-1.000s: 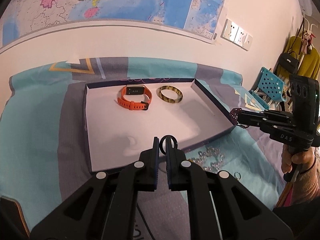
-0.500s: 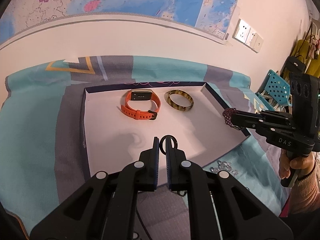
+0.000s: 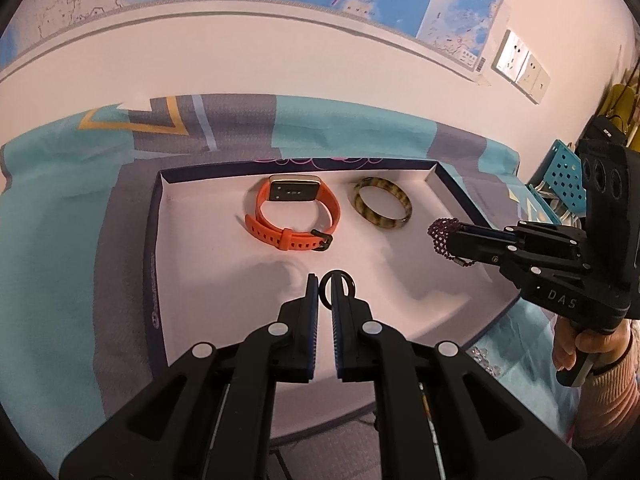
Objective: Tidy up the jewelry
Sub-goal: 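Lower the black ring into the box with the left tool while the right tool drops the beaded bracelet in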
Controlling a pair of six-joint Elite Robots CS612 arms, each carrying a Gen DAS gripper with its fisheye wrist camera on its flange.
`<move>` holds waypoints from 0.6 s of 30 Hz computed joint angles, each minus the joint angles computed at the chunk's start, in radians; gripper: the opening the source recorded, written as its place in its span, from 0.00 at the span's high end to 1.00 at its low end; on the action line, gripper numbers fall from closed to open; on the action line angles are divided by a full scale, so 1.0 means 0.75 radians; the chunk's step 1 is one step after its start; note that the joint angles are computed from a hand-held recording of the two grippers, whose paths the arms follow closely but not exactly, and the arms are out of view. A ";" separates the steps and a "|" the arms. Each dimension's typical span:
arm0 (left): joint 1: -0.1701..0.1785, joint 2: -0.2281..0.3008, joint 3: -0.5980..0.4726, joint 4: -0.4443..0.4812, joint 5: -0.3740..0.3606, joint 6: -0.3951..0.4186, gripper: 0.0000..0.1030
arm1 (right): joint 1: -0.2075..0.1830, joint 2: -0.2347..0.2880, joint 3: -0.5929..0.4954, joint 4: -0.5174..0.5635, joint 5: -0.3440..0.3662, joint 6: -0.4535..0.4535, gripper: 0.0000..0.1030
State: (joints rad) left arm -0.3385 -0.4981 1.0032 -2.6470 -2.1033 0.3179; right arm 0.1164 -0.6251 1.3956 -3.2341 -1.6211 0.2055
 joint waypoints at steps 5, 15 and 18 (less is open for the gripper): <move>-0.005 0.019 -0.040 0.043 0.016 -0.009 0.93 | -0.002 0.012 -0.025 0.037 0.005 -0.005 0.93; -0.012 0.038 -0.077 0.091 0.037 -0.017 0.93 | -0.003 0.029 -0.059 0.090 0.010 -0.018 0.93; -0.014 0.041 -0.082 0.098 0.043 -0.018 0.93 | -0.004 0.036 -0.071 0.105 0.010 -0.017 0.93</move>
State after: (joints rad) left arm -0.3491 -0.4675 0.9415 -2.5738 -2.0712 0.3042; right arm 0.1131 -0.5982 1.3426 -3.1556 -1.6133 0.1925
